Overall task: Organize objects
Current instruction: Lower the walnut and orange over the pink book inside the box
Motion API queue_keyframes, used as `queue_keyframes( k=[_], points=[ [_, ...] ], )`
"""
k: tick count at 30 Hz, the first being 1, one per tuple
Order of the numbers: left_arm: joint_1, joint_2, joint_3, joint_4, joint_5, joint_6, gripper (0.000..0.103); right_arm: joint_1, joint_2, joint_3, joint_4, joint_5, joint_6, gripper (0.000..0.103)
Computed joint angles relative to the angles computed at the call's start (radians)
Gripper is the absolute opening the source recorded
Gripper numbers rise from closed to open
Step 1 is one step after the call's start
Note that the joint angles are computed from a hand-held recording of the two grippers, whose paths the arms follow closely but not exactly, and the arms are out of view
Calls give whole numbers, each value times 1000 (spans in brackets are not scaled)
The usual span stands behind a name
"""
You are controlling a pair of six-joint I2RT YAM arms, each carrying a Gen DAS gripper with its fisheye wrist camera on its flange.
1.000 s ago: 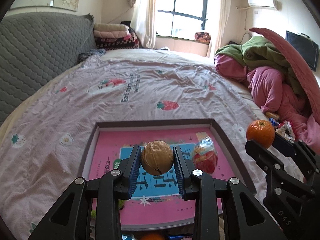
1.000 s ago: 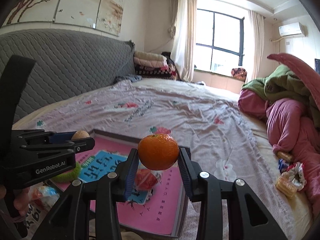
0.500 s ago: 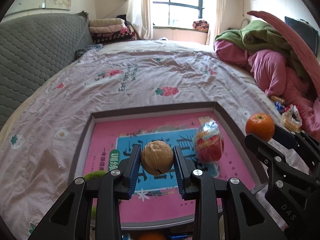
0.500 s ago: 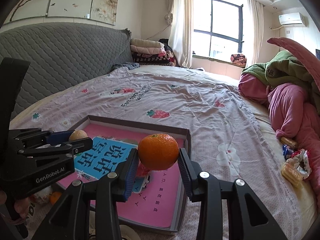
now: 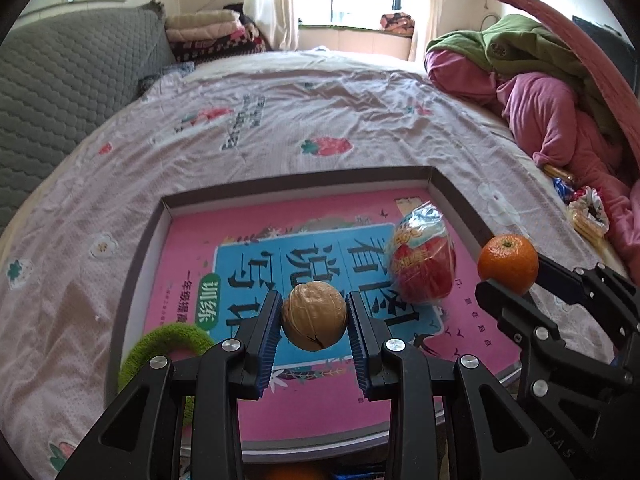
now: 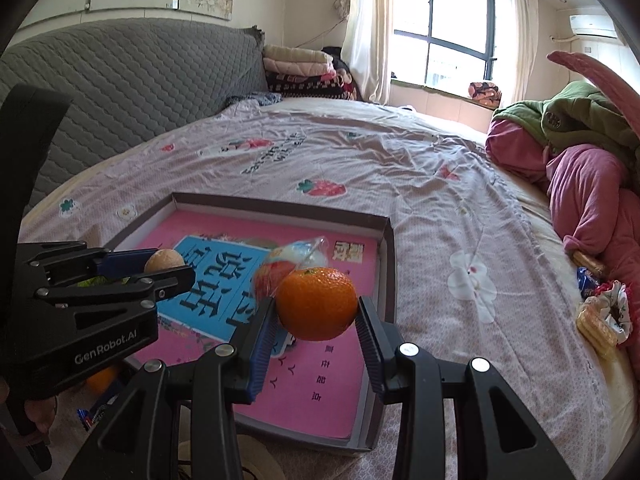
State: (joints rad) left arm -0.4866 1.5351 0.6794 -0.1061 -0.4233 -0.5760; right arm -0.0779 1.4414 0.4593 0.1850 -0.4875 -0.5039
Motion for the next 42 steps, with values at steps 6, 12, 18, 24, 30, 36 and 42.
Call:
queue_keyframes(
  k=[6,12,18,24,30,36,42],
  points=[
    [5,40,21,-4,9,9,33,16,10,1,-13,13,-10,41],
    [8,72,38,-5,24,8,33,27,52,21,-32,35,-14,40],
    [9,115,75,-35,43,16,33,39,81,38,-57,52,-26,40],
    [18,138,90,-40,54,14,33,55,100,40,-65,73,-35,40],
    [26,155,96,-43,60,16,33,61,128,52,-79,91,-39,40],
    [37,161,96,-39,65,13,33,60,138,56,-85,88,-44,41],
    [41,165,97,-37,62,16,33,58,146,64,-91,86,-42,41]
  ],
)
